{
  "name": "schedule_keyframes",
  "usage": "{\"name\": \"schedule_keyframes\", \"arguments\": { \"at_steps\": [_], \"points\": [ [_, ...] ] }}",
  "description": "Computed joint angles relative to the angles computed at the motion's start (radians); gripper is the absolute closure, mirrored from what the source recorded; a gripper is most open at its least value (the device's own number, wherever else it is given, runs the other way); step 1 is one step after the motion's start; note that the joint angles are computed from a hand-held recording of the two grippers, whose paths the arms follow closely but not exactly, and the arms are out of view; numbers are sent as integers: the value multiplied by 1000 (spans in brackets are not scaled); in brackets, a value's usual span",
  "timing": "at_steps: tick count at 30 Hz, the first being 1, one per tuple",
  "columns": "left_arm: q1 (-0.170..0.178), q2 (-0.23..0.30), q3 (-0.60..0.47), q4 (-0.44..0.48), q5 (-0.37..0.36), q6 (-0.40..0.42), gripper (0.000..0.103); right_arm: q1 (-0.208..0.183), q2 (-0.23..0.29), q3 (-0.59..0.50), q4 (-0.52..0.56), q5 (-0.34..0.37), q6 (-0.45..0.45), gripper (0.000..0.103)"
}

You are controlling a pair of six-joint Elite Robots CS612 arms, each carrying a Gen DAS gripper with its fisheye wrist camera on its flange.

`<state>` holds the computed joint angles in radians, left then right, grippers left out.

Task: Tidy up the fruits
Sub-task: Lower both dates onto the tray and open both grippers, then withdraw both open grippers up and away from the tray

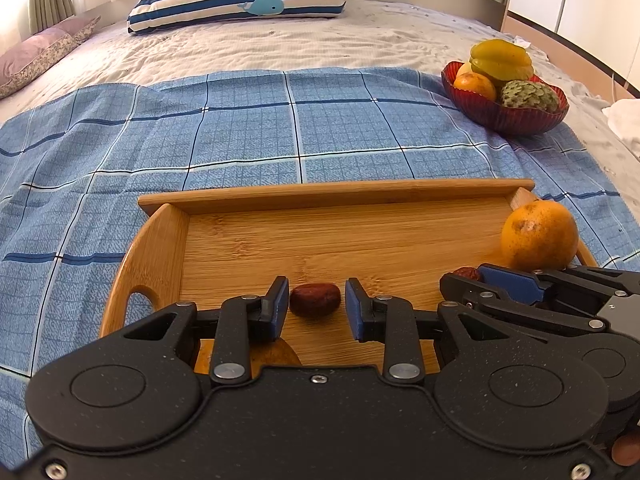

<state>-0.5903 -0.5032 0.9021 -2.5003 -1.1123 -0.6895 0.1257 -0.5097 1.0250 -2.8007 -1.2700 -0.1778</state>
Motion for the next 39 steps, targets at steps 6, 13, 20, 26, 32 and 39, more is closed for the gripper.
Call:
{"name": "schedule_keyframes", "arguments": {
  "at_steps": [6,13,20,26,32,39],
  "points": [
    [0,-2,4,-6,-4,5,69,-3,-2,5,-4,24,7,53],
    [-4,-10,16,-9,0,7,66,-8,-13,21,-16,34,11,53],
    [-13,-37,61,-44,23,19,59,-15,-34,54,-52,57,15,53],
    [-24,-67,114,-85,49,22,54,-16,-58,101,-115,53,-20,48],
    [-36,-105,184,-143,81,22,45,-23,-83,151,-177,75,-29,37],
    [-51,-149,265,-191,93,-17,37,-32,-116,219,-255,93,-21,29]
  ]
}}
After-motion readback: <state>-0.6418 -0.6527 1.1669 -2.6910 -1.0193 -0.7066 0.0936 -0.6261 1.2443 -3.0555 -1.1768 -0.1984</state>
